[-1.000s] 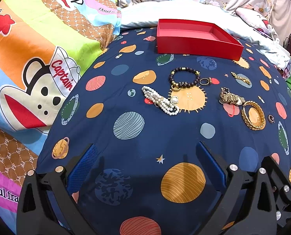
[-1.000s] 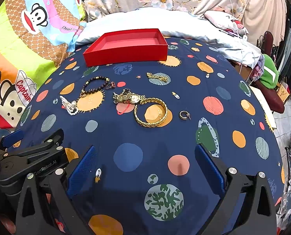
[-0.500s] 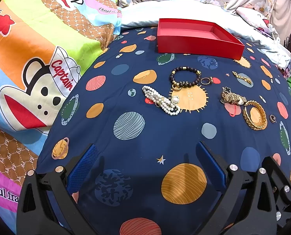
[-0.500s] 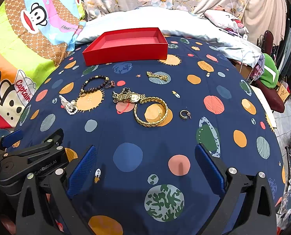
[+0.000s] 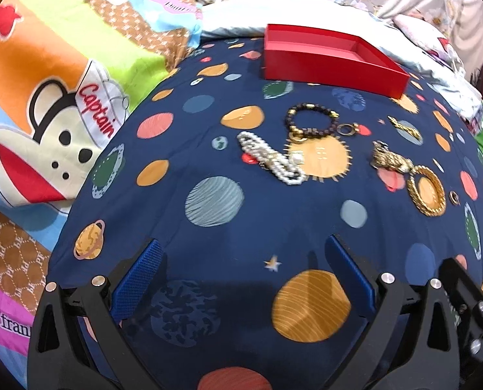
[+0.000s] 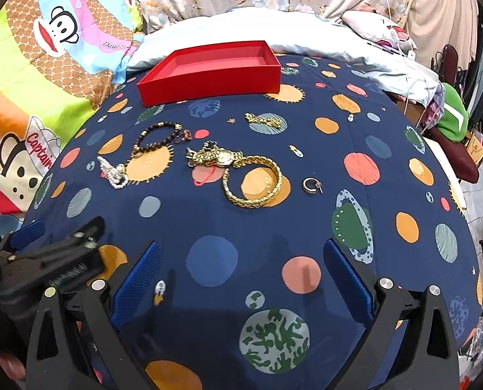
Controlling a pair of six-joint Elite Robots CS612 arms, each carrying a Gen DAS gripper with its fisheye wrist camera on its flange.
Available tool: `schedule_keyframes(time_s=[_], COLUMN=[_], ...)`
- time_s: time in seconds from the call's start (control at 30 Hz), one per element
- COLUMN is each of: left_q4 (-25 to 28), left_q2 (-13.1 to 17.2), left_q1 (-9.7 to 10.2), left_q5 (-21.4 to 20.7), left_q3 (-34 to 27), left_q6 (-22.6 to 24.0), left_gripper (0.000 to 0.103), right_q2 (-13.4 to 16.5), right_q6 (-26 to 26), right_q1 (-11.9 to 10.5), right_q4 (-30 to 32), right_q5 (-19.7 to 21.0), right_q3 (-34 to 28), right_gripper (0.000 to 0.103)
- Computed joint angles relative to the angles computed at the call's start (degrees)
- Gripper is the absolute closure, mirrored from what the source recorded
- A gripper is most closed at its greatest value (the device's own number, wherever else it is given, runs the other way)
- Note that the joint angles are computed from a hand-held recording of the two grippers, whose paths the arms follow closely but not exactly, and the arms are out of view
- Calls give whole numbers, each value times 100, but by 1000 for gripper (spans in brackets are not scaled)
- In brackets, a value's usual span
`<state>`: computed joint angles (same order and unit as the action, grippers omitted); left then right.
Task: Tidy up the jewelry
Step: 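Grasp the white pearl necklace with the left tool while the right tool grasps the gold bangle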
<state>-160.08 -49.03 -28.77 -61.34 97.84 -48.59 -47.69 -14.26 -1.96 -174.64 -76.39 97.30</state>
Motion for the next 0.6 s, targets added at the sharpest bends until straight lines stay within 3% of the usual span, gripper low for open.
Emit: schedule_keyframes(time_s=[0.33,0.6], left_q4=[42,-22], left_q2=[108,309], left_q1=[127,284], left_q5=[178,-184], left_q3=[-226,-557], left_q6=[19,93], left_gripper=[5,5], right_q2=[278,562], right_q6=[38,-46], right_q1=[-21,46], right_q4=[214,594], right_q5=[-9,26], right_q3=[-464,-953], right_gripper=[5,23])
